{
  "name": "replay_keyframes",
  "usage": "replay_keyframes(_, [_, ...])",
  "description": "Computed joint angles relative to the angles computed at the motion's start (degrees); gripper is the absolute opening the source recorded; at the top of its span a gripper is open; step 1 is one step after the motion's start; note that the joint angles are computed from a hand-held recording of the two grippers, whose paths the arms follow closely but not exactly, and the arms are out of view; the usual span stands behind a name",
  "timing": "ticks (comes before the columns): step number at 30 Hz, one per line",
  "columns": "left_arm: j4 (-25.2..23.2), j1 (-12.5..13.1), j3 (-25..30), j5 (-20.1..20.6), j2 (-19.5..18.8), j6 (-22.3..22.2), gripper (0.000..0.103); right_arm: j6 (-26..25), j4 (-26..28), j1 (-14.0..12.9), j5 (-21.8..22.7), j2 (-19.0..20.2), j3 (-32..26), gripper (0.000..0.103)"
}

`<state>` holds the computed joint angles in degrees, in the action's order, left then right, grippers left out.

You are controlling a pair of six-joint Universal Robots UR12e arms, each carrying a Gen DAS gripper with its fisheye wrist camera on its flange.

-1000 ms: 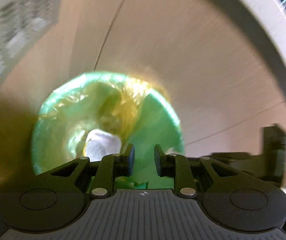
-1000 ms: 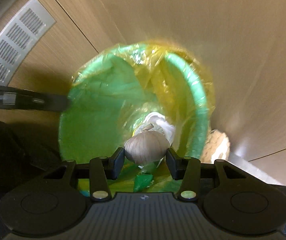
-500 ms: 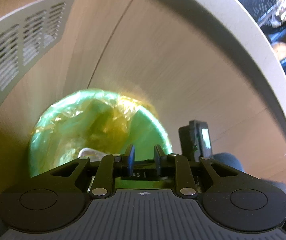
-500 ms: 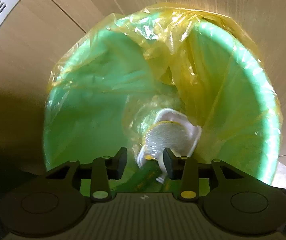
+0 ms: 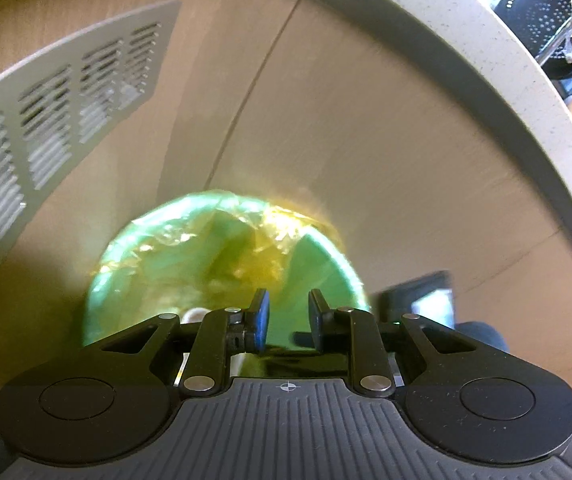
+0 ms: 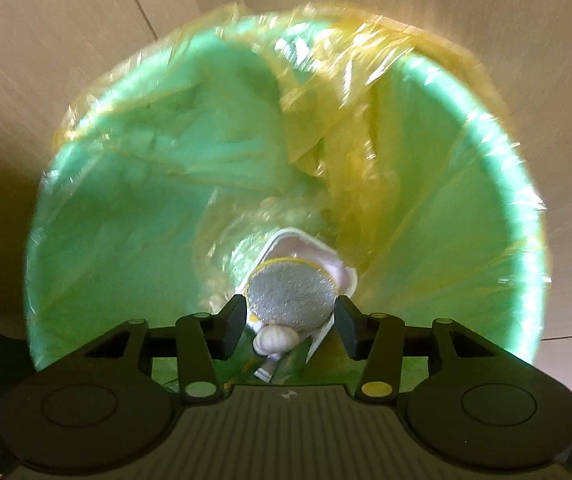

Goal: Collect trash
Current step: 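Raise both tools back to the counter, right tool toward the white cup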

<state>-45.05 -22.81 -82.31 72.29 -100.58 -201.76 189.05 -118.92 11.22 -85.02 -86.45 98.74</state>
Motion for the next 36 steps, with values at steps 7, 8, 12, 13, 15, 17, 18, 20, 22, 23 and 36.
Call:
replay_keyframes(7, [5.9, -0.8, -1.5, 2.5, 2.9, -3.3, 0.024, 9.1, -8.2, -2.3, 2.4, -7.3, 0.7, 0.049])
replay_keyframes(8, [6.0, -0.8, -1.0, 2.7, 3.5, -2.6, 0.024, 8.9, -10.5, -2.0, 0.9, -7.9, 0.3, 0.049])
replay_keyframes(12, [5.2, -0.7, 2.5, 7.1, 6.6, 0.2, 0.024, 6.7, -19.8, -0.7, -3.4, -8.5, -4.3, 0.049])
replay_keyframes(13, [5.0, -0.3, 3.1, 8.3, 7.6, -0.1, 0.024, 6.2, -21.8, -0.4, -3.0, -8.1, -5.9, 0.051])
replay_keyframes(15, [3.3, 0.4, 4.3, 11.6, 9.4, -0.7, 0.024, 3.6, -25.8, 0.4, -1.3, -6.5, -9.9, 0.059])
replay_keyframes(17, [0.6, 1.3, 5.3, 15.5, 10.9, -1.0, 0.024, -0.7, -27.8, 1.8, 0.6, -3.6, -15.4, 0.063])
replay_keyframes(18, [-1.3, 1.7, 5.8, 17.2, 11.5, -1.7, 0.024, -3.0, -27.6, 2.6, 1.9, -1.9, -18.3, 0.063])
replay_keyframes(20, [-5.0, 3.4, 6.4, 19.1, 12.7, -3.8, 0.024, -7.1, -23.4, 3.9, 6.7, 2.2, -25.3, 0.063])
replay_keyframes(22, [-7.3, 5.0, 6.3, 21.1, 13.6, -4.3, 0.024, -9.2, -16.1, 5.1, 12.8, 7.0, -33.5, 0.063])
replay_keyframes(23, [-8.2, 5.7, 6.3, 22.5, 13.8, -4.2, 0.024, -9.8, -12.9, 5.6, 15.4, 9.3, -37.2, 0.063])
replay_keyframes(36, [-13.2, 10.1, 4.2, 25.7, 16.6, -1.5, 0.024, -12.2, 5.0, 15.1, 22.6, 34.0, -72.1, 0.062])
